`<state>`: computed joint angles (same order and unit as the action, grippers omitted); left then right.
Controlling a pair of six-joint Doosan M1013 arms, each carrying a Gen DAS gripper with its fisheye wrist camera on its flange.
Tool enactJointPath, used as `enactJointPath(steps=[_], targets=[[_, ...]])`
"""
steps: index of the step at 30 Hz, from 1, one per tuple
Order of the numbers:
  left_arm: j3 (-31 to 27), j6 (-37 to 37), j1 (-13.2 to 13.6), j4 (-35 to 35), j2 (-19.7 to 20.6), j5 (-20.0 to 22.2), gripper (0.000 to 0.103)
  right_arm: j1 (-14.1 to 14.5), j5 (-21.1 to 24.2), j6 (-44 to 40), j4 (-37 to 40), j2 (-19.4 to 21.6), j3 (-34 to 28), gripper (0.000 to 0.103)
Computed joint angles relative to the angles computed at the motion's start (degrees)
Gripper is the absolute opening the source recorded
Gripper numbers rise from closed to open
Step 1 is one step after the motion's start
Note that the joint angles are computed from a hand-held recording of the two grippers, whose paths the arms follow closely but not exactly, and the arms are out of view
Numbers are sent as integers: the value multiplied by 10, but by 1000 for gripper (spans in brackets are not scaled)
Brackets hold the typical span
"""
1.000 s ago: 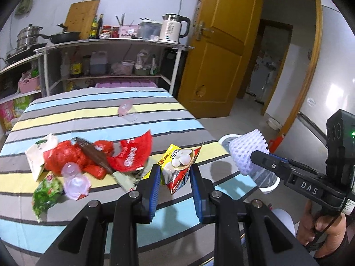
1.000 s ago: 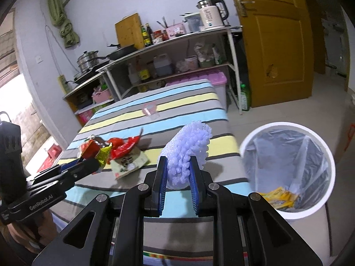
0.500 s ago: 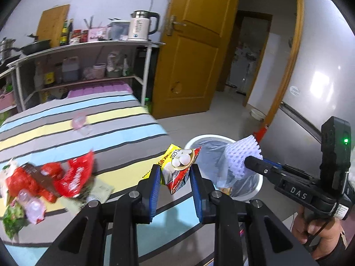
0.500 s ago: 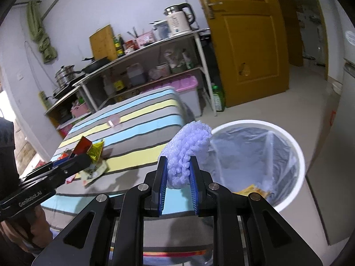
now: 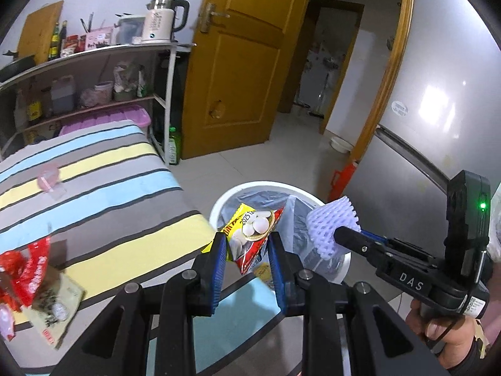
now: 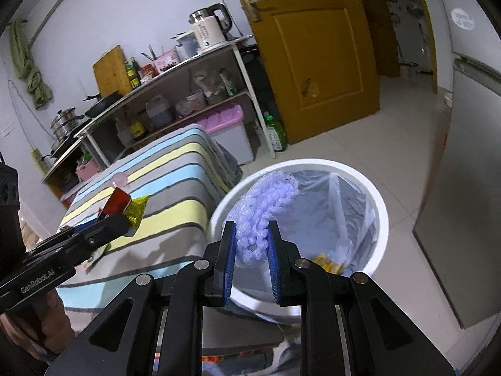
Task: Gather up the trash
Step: 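Carry the mesh sleeve and wrapper in both grippers over the white bin, then open both grippers to drop the sleeve and wrapper into the bin, then move both grippers back over the remaining trash on the table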
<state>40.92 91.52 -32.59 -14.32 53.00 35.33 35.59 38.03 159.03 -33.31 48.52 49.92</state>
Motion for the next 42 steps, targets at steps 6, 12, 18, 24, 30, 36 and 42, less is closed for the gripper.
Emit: enactJointPath(steps=[6, 12, 18, 24, 30, 36, 42], targets=[[-64, 9, -4, -6, 38, 42, 28, -7, 9, -2, 21, 3, 4, 21], [-129, 17, -7, -16, 75, 83, 28, -13, 16, -9, 38, 4, 9, 23], [-202, -5, -9, -1, 116, 133, 30, -17, 17, -8, 39, 4, 14, 42], [-199, -2, -8, -10, 115, 132, 38, -17, 13, 4, 31, 0, 25, 43], [-147, 1, -4, -21, 87, 94, 38, -15, 8, 18, 16, -7, 32, 43], [-62, 7, -1, -26, 41, 30, 38, -7, -2, 25, -6, -13, 34, 43], [25, -6, 1, -11, -10, -34, 38, 5, -12, 22, -37, -15, 25, 43]])
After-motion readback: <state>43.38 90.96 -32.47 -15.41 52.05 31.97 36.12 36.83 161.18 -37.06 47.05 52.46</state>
